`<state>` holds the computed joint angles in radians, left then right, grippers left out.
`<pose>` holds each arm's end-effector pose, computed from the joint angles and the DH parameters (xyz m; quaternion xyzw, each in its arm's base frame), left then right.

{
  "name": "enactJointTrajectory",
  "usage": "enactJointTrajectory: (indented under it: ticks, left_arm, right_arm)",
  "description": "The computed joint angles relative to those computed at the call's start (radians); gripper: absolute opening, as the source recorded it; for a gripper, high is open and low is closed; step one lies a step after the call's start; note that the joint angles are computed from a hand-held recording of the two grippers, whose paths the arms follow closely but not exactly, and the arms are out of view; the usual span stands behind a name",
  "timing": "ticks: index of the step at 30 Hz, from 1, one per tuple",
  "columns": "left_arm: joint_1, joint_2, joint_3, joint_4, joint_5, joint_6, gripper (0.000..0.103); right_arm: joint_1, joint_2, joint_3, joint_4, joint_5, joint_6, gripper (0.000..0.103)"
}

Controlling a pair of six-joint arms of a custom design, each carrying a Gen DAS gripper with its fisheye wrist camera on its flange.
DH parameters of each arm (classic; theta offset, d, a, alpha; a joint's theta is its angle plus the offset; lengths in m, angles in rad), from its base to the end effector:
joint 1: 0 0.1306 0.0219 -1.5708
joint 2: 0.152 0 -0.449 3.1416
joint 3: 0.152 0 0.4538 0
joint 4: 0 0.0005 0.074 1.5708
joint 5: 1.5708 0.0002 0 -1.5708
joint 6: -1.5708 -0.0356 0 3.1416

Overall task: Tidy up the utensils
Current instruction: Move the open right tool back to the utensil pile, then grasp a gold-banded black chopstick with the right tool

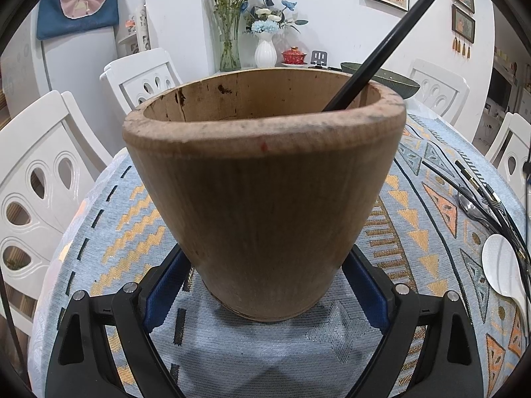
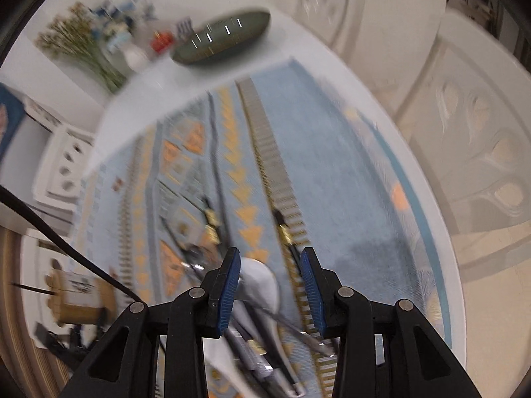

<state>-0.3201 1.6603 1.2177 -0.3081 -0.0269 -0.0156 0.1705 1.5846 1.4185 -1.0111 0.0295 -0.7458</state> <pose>0.5880 -0.1945 0.2973 0.1479 0.9050 -0.0483 0.3959 0.5772 0.0978 0.3971 0.2810 0.9395 0.0735 0.1817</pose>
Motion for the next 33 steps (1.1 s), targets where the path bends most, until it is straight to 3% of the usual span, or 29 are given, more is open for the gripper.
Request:
enactJointTrajectory:
  ticks: [6,11,17,23,33]
  left_arm:
    - [0.001,0.001,0.001,-0.002,0.000,-0.001,0.093]
    - [0.001,0.000,0.001,-0.003,0.000,-0.002,0.093]
    - [0.001,0.001,0.002,-0.004,-0.001,-0.002,0.093]
    - [0.006,0.003,0.006,-0.012,0.003,-0.007,0.093]
    - [0.010,0.007,0.014,-0.017,0.006,-0.009,0.093]
  right_arm:
    - [-0.032,0.075,0.006,-0.044,-0.046,0.034,0.036]
    - [-0.030,0.109,0.032,-0.074,-0.034,0.058,0.035]
    - [-0.016,0.145,0.055,-0.116,0.023,0.089,0.022]
    - [0.005,0.155,0.055,-0.103,0.100,0.108,0.011]
    - [0.020,0.132,0.071,-0.108,0.161,0.156,0.006]
